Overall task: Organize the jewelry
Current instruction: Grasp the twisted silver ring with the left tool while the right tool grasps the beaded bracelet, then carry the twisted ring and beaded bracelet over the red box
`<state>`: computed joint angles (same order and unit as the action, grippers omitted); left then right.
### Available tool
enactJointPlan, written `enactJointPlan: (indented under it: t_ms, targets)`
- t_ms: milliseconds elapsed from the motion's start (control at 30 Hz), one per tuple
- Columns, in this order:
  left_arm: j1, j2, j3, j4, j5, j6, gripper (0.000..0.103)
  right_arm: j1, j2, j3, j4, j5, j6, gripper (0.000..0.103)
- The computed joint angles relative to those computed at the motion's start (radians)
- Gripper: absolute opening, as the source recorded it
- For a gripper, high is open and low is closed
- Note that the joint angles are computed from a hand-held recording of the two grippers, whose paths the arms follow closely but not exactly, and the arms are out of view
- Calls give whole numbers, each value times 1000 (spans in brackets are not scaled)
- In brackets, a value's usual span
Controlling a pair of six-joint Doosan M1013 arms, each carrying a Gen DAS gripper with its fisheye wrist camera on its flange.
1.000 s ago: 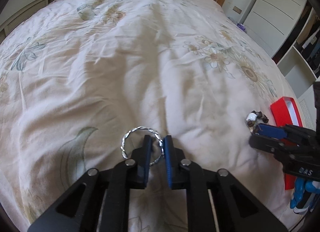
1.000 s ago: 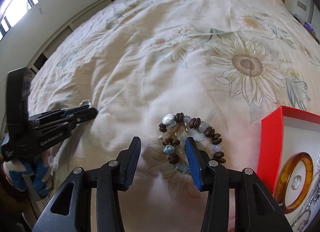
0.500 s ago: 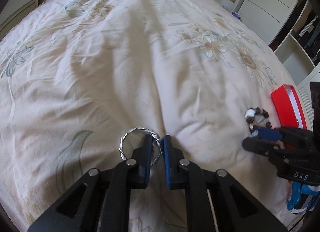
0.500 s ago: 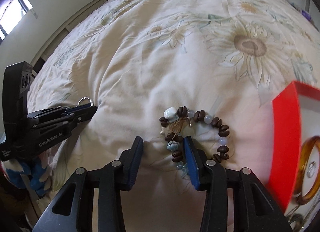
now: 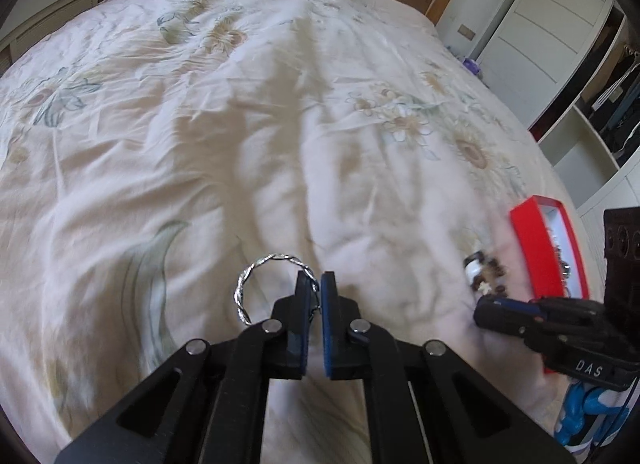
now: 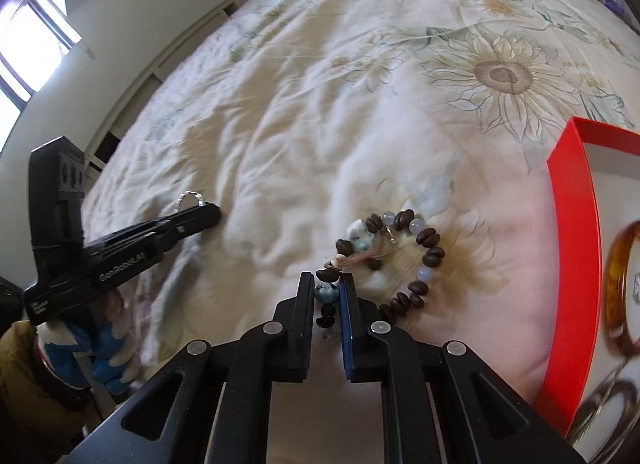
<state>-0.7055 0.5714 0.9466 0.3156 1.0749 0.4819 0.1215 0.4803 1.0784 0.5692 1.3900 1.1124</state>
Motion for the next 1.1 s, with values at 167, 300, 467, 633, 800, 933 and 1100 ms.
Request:
enactJointPlan:
  t_ms: [167,300,467,633,800,933,1100]
  targets:
    - [-25,-26,12,24,-10,-43,4,-9,-46,44,45,12,-21,12]
    - [-52,-58,28,62,-4,-82,4,-23,-94,74,84,16,-35,12]
    - [-92,-98,43,121,15,-123,4,-48,-160,117,126,6,-45,12]
    - [-139,-129,46,190,33,-156,4,-72,-230,161,141,-10,-69,12]
    - [-184,-137,26,234,52,-167,4,-108,-299,211,158,-31,-101,12]
    - [-214,-122,-12,246,66,-158,4,-146,-341,247,182,-44,-120,12]
    - [-241,-75,-92,220,85,-104,4,-211,-384,291,210,-59,-134,12]
